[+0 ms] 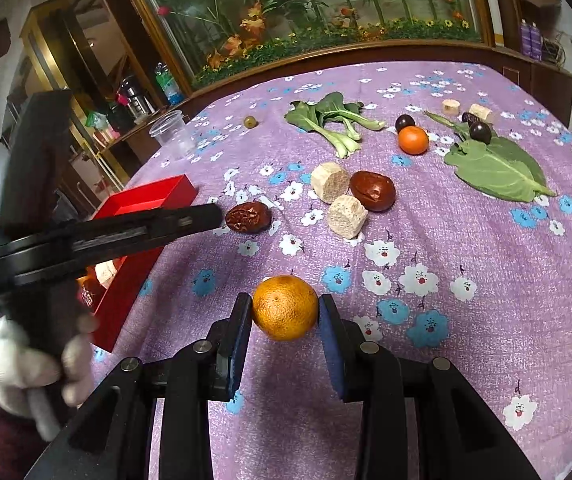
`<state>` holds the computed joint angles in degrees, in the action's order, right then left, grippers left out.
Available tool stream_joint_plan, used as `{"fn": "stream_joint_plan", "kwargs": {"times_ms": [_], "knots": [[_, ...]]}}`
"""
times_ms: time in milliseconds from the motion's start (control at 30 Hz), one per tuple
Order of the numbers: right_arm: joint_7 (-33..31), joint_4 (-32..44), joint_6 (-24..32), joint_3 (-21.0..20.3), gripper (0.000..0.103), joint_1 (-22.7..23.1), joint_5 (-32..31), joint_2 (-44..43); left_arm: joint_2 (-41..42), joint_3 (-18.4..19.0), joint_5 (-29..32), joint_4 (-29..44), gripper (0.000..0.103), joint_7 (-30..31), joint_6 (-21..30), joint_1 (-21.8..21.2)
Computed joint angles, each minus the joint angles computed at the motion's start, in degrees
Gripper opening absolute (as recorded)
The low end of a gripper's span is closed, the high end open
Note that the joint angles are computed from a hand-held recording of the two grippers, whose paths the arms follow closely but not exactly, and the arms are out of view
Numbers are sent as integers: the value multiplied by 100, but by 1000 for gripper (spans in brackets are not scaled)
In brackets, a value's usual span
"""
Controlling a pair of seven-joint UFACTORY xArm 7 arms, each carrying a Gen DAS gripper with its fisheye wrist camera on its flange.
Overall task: Organize fruits
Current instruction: 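Lift the red date and orange and carry both over the red tray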
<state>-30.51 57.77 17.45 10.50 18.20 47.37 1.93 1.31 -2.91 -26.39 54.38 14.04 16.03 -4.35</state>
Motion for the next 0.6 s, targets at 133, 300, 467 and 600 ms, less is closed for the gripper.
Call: {"fn": "stream_joint_plan", "kwargs": {"times_ms": [133, 300, 467, 600], "knots": [[-252, 98, 244, -19, 37, -87, 367, 88, 437, 34, 772, 331, 56, -561, 75, -19], [-340, 134, 316, -7, 37, -147, 494, 150, 546, 202, 1274, 339, 44, -1042, 103, -128], [-287, 138, 305, 15, 37, -151, 442, 149, 209, -145, 244, 49, 44, -427, -50, 238], [-216, 117, 262, 36, 37, -107, 338, 96, -395, -24, -717, -381, 44, 192, -198, 129]]}}
